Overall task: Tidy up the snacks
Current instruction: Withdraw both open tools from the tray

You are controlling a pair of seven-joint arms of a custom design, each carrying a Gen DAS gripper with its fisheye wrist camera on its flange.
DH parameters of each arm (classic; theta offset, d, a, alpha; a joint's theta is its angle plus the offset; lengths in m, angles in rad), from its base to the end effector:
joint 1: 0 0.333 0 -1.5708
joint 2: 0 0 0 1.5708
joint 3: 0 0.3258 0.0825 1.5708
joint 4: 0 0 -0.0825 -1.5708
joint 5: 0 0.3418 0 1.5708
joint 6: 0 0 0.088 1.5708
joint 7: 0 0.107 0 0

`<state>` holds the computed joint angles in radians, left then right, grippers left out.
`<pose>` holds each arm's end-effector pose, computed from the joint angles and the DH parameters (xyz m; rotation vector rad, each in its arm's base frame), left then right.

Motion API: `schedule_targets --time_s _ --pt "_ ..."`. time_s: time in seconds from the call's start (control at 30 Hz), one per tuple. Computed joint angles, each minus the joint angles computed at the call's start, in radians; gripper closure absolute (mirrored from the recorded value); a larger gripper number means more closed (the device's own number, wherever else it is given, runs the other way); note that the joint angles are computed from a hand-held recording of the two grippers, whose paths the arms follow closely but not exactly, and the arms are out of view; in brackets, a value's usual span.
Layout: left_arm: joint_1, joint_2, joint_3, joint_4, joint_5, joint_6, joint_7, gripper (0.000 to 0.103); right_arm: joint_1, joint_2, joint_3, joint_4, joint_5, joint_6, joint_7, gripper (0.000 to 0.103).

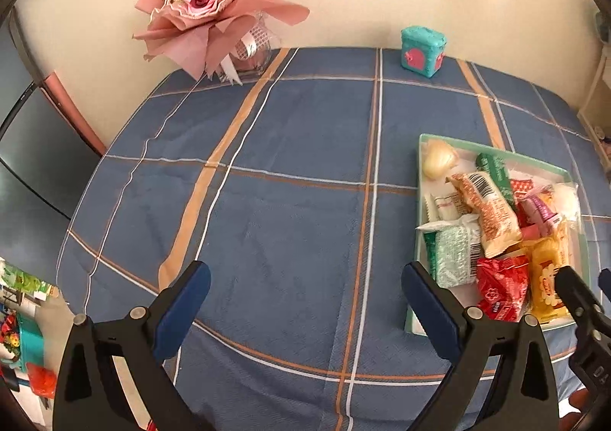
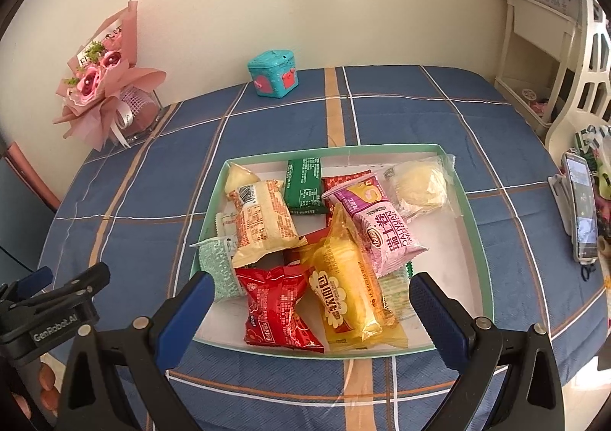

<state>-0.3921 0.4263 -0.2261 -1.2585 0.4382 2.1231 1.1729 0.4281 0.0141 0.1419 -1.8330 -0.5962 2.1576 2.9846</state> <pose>0.5875 -0.3489 0.5870 -1.5544 2.1649 -0.4573 0.4812 0.2810 0.5755 -1.2598 2.3470 -0.6427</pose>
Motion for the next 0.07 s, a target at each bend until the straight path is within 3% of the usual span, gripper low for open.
schedule_targets --time_s 0.07 --pt "0.005 -0.002 -0.005 -0.003 -0.010 0.007 0.009 0.003 0.000 0.000 -0.001 0.000 0.002 0.000 -0.002 0.000"
